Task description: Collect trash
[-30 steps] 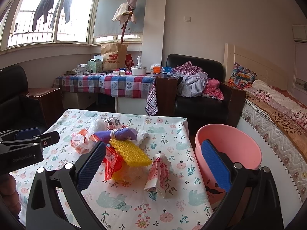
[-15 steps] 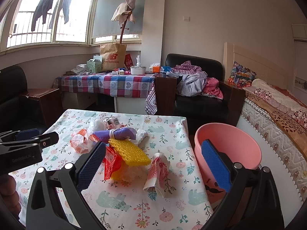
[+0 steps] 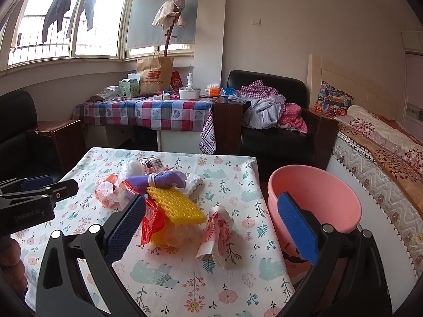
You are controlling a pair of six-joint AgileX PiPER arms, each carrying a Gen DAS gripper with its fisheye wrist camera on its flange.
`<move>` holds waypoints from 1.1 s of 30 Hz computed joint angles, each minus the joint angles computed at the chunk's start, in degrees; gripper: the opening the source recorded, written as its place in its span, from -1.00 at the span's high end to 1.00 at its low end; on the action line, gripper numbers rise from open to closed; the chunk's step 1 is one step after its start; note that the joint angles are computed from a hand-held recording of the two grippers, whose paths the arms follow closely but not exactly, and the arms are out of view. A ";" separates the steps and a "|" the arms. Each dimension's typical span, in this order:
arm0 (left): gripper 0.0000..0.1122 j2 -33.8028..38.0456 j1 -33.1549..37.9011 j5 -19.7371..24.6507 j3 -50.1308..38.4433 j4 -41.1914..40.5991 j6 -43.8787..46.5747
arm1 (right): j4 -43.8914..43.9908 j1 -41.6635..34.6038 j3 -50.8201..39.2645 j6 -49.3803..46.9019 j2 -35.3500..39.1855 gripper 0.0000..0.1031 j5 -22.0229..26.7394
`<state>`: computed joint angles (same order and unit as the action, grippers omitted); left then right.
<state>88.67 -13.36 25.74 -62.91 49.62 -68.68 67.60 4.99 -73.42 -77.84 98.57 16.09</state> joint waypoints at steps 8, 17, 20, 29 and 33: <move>-0.18 -0.28 3.91 -3.64 1.94 -4.68 6.05 | -8.22 -1.09 -2.35 9.34 2.08 -0.93 2.72; -0.18 2.28 12.53 -7.95 1.83 -30.82 33.27 | -13.24 -2.67 -5.62 12.67 5.09 -0.93 9.66; -0.17 4.48 14.16 -7.87 -0.20 -39.84 42.50 | -13.63 -3.57 -6.94 13.53 6.20 -0.88 12.93; -0.17 15.32 16.78 -2.39 -12.77 -56.61 60.20 | -19.09 -6.07 -13.80 20.19 10.53 -0.56 21.94; -0.16 20.19 18.63 1.31 -18.84 -63.69 65.82 | -19.22 -7.21 -16.23 21.66 11.99 -0.56 24.92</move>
<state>108.86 5.27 27.05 -81.75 -14.07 -2.85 48.38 -2.21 -89.65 -56.18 110.56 41.01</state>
